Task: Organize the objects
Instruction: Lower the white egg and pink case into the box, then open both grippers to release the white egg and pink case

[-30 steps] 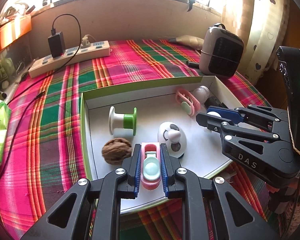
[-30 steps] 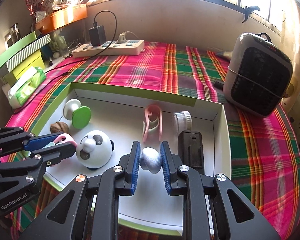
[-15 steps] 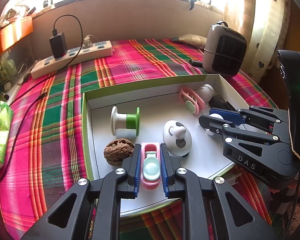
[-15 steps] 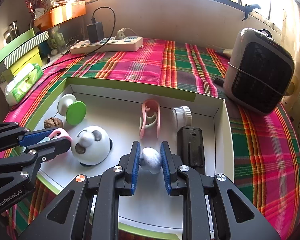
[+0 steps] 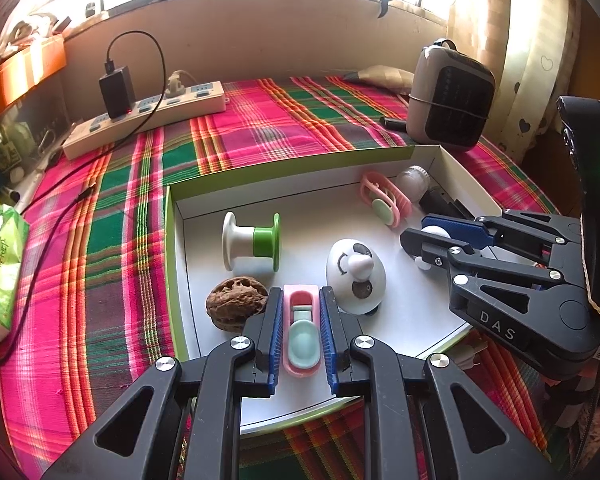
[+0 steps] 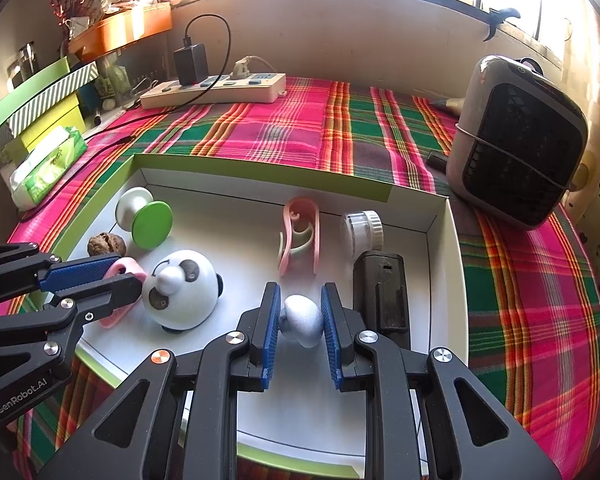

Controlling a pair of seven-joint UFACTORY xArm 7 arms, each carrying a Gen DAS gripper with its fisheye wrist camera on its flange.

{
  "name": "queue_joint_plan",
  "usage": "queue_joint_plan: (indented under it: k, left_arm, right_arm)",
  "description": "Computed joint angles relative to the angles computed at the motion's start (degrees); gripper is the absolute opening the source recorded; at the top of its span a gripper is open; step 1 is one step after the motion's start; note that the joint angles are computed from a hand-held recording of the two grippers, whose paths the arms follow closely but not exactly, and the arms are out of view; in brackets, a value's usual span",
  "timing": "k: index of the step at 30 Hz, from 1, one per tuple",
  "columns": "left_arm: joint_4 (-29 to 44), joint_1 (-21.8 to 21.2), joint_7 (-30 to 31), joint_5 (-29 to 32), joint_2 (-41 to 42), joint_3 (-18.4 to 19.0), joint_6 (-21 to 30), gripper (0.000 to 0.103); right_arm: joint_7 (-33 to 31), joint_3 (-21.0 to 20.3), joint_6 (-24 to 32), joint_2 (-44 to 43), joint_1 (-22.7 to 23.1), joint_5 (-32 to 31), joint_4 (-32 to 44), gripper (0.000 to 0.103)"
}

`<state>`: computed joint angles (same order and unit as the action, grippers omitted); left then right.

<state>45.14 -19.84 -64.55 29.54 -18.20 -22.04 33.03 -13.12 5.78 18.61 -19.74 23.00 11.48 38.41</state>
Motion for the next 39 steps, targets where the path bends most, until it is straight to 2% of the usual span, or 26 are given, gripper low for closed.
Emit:
queue_joint_plan:
  k: [8,12,26,39]
  left_arm:
    - [-0.1,-0.2,0.2,-0.3,-0.1,0.2,0.1,0.024]
    - [-0.1,-0.1,0.1,-0.3,-0.3,0.0,0.5,0.028]
    - [-0.1,-0.3,-1.7,0.2,-2.0,-1.2,2.5,0.031]
    - [-1.1,-0.5,-4.8,0.7,-6.2,-3.7,5.2,0.031]
  right_arm:
    - [-0.1,-0.2,-0.1,-0.2,0.4,0.6,-0.2,0.022]
    - [-0.1,-0.4,-0.3,-0.7,0.6,1.1,-0.4,0.034]
    - [1.4,-0.1,-0.4,-2.8,0.5,0.3,-1.5,0.035]
    - [3.1,-0.6,-0.3,-8.7,1.6,0.0,-5.0,0.035]
